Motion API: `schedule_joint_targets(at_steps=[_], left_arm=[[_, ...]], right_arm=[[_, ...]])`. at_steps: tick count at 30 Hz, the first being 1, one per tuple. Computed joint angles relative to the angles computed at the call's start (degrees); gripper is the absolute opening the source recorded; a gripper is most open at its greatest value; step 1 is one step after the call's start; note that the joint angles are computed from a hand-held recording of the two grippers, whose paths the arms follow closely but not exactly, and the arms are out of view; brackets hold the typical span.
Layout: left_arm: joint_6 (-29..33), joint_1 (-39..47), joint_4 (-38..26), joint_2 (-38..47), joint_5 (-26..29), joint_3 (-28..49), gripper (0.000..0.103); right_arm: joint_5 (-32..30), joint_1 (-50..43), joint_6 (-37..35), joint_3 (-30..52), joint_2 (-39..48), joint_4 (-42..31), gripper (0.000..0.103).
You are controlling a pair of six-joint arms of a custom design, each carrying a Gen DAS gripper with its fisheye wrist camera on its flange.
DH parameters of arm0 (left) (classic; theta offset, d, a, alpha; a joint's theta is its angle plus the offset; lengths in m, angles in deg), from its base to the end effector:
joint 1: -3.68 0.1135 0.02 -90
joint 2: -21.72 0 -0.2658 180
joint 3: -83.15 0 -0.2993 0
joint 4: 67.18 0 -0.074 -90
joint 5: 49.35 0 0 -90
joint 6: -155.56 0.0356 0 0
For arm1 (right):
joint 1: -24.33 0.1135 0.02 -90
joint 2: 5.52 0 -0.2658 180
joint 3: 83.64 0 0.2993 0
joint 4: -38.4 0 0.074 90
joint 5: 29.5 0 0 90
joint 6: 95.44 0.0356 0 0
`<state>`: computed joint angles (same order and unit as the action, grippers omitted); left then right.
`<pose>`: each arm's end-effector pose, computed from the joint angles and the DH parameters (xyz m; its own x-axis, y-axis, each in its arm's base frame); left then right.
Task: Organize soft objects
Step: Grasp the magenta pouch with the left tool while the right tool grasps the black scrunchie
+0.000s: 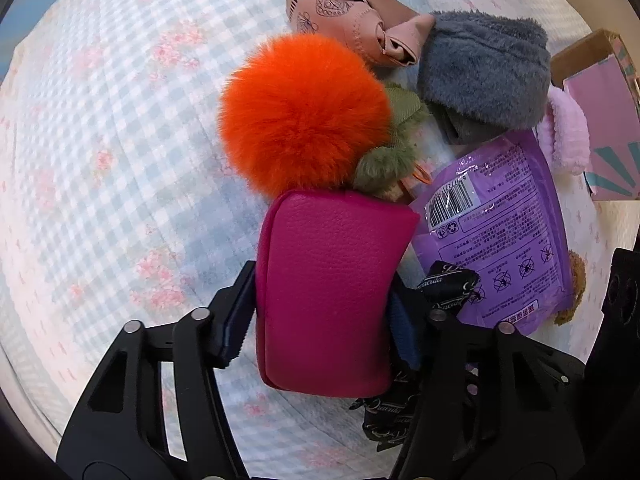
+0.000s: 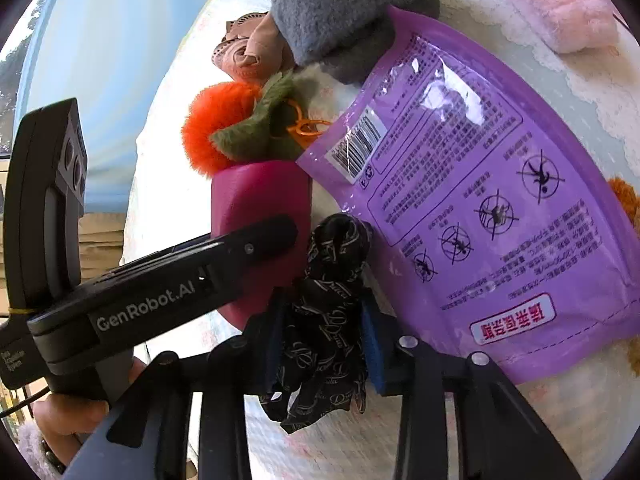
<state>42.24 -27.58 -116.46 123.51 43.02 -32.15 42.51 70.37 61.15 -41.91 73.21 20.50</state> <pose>0.2728 -0.1673 0.0838 -0.9895 0.1380 -0.0418 0.1405 0.9881 -0.0630 0.1789 0.2013 0.1058 -0.9670 0.2546 0.0034 0.2002 0.7520 0.6281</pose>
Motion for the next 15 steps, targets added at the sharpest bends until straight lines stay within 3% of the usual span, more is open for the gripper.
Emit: schedule_joint_targets(at_steps=[5,11,15], left_arm=[[-4.3,-3.8,-2.6,-6.3,-2.0,-2.3,0.043],[-7.9,-6.1,-10.2,-18.1,-3.6,-4.5,0.040],[-11.5,-8.5,-18.7,-26.7,-6.1,-1.9,0.040]], right_arm=[[0.9,-1.0,-4.8,0.3,-3.6,-5.3,0.031],[4.2,-0.6,-9.1,2.3,-8.4,-12.8,0.031],[6.4,-0.8,-13.8,5.0,-11.4,-19.3,0.031]])
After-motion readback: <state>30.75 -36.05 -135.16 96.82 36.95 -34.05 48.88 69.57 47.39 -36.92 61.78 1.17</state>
